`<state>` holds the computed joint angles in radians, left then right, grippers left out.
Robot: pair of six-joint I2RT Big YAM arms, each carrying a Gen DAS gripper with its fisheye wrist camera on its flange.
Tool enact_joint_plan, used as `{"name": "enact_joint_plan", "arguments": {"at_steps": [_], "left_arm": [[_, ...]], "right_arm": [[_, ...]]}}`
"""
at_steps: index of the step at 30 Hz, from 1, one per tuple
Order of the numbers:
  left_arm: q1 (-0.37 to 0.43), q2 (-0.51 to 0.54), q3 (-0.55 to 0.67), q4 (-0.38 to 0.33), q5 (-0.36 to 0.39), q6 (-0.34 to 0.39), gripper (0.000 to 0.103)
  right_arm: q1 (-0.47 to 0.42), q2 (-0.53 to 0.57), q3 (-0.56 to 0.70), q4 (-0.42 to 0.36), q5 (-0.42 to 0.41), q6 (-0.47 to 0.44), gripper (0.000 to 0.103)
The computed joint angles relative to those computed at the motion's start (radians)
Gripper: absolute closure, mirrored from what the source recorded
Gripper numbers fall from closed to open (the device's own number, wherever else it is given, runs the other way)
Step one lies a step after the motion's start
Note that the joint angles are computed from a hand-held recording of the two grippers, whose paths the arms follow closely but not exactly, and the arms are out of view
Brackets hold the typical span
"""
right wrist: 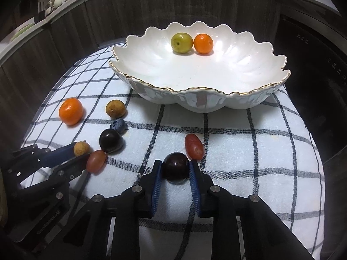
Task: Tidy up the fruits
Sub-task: 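Lift the brown fruit with the left tool while the right tool carries the plum toward the bowl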
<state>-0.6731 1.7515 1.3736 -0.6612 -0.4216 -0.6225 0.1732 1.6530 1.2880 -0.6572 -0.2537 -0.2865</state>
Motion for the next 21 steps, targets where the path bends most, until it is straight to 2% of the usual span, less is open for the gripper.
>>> {"name": "enact_joint_plan", "arguments": {"at_steps": [21], "left_arm": [[-0.032, -0.044, 0.018, -0.053, -0.053, -0.037, 0.081]], "right_arm": [[-0.017, -0.067, -0.017, 0.008, -0.044, 0.003, 0.076]]}}
